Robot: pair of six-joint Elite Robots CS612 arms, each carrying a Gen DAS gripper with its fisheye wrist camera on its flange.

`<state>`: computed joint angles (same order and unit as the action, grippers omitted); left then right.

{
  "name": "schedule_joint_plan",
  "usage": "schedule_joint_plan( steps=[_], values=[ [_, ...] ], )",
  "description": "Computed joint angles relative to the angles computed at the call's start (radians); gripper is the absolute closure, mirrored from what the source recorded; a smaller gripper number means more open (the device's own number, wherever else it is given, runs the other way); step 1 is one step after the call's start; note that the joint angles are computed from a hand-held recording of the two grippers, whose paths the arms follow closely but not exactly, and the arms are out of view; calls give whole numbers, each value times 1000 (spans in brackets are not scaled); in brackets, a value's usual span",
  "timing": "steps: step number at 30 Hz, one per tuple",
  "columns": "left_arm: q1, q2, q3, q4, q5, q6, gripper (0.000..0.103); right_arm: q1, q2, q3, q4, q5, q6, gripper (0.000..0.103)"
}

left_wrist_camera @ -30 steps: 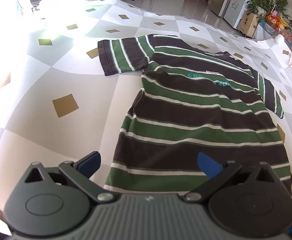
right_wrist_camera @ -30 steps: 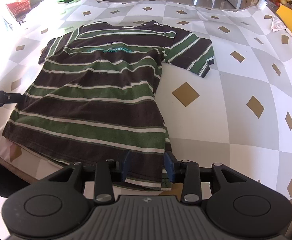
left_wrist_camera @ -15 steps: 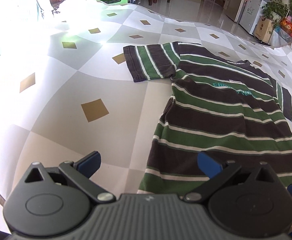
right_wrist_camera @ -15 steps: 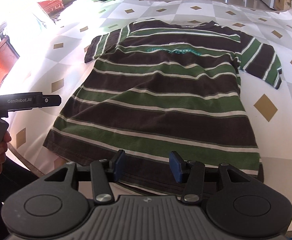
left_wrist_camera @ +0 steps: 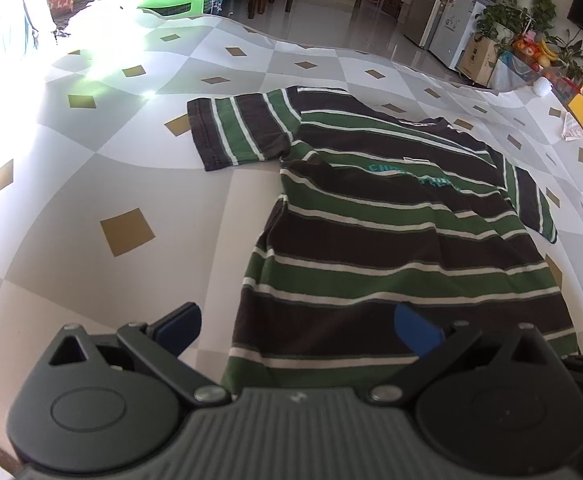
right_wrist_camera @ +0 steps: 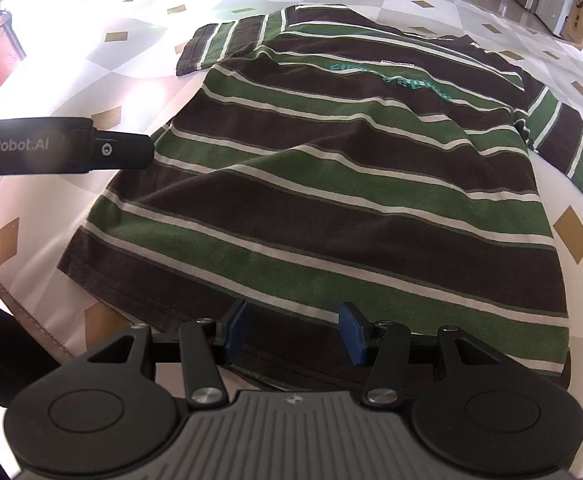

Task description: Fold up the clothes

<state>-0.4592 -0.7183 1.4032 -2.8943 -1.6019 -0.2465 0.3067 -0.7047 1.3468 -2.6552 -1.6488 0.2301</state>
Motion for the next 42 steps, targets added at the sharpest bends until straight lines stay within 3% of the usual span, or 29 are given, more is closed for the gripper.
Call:
schedule_joint_plan(
  steps=[9,12,19,24,28,42],
  values=[
    [-13,43,-46,32,-97,95,0,3,5,-2,21,-47,-33,50],
    [-25,50,-52,45,-66,142,0,4,6,1,14,-55,-40,47],
    [-30,58,-61,77,-59,150,0,4,5,3,14,-57,-45,45],
    [-43,56,-57,92,-14,217,0,4,7,1,17,-59,-54,42],
    [-64,51,-44,101,69,313,0,2,8,7,5,-59,-62,38],
    [-59,30,2,78,95,217,0,-1,1,36,-39,-1,-157,34]
  ],
)
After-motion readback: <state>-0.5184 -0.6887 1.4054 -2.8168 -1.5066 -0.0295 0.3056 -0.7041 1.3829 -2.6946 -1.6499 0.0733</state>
